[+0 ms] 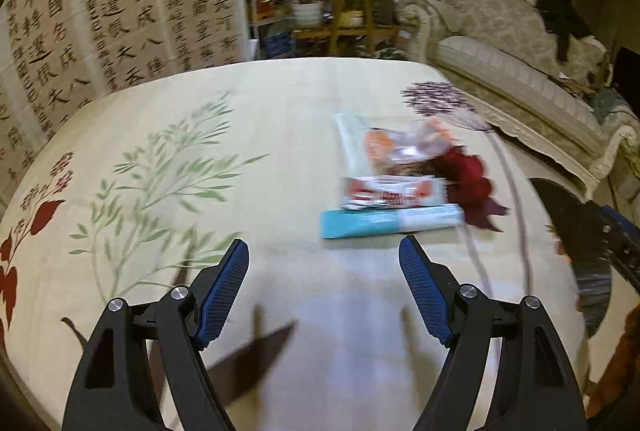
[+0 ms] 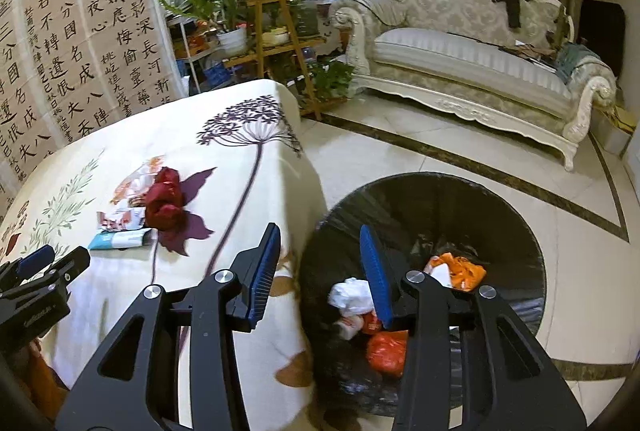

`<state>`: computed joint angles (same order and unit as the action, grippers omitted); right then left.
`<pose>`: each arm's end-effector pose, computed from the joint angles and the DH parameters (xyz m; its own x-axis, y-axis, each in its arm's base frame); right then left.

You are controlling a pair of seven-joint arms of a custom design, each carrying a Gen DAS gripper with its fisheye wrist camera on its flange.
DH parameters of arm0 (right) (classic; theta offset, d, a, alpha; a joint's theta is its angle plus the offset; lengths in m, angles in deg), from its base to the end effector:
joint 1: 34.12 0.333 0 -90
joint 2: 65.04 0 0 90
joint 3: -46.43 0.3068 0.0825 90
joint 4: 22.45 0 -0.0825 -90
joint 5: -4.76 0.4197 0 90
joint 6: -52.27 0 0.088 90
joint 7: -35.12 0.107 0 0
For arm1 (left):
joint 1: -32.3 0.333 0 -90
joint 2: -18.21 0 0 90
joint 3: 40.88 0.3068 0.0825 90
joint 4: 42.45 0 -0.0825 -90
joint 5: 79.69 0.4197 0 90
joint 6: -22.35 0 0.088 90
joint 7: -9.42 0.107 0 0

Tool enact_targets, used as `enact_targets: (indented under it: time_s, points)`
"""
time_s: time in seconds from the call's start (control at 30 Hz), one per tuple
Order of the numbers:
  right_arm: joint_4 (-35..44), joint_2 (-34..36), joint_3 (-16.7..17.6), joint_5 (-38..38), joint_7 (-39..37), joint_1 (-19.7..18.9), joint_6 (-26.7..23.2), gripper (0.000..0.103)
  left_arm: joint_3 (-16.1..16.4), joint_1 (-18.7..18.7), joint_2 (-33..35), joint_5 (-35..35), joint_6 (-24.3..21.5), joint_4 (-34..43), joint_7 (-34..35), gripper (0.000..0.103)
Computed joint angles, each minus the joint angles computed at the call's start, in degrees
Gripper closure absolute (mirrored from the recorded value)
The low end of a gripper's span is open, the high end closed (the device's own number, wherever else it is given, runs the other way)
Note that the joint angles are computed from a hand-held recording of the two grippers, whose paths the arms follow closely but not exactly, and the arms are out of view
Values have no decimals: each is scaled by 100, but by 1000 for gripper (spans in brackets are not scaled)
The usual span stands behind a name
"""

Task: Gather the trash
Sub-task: 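Move both open grippers back over the table toward the remaining items, then grasp the blue-capped toothpaste tube with the left gripper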

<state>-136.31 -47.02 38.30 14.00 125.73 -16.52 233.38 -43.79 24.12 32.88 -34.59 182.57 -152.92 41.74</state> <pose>0.6706 0.1040 0.3790 0.0576 -0.9947 -0.0846 -0.6552 0.0263 -0.7550 0.6553 -0.1602 0.3872 0.1533 -0.9882 -0.0031 -0.7314 -0.1114 -0.6728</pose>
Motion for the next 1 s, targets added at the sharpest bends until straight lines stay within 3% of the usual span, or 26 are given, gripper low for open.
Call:
enact_targets:
  time_s: [0.4, 1.0]
  points:
    - [150, 91, -55, -132, 72, 101, -111, 54, -135, 269, 237, -976, -459, 261, 924, 28]
    - [413, 318, 8, -169, 126, 45, -284, 54, 38, 166, 807, -1031, -790, 1065, 1253, 25]
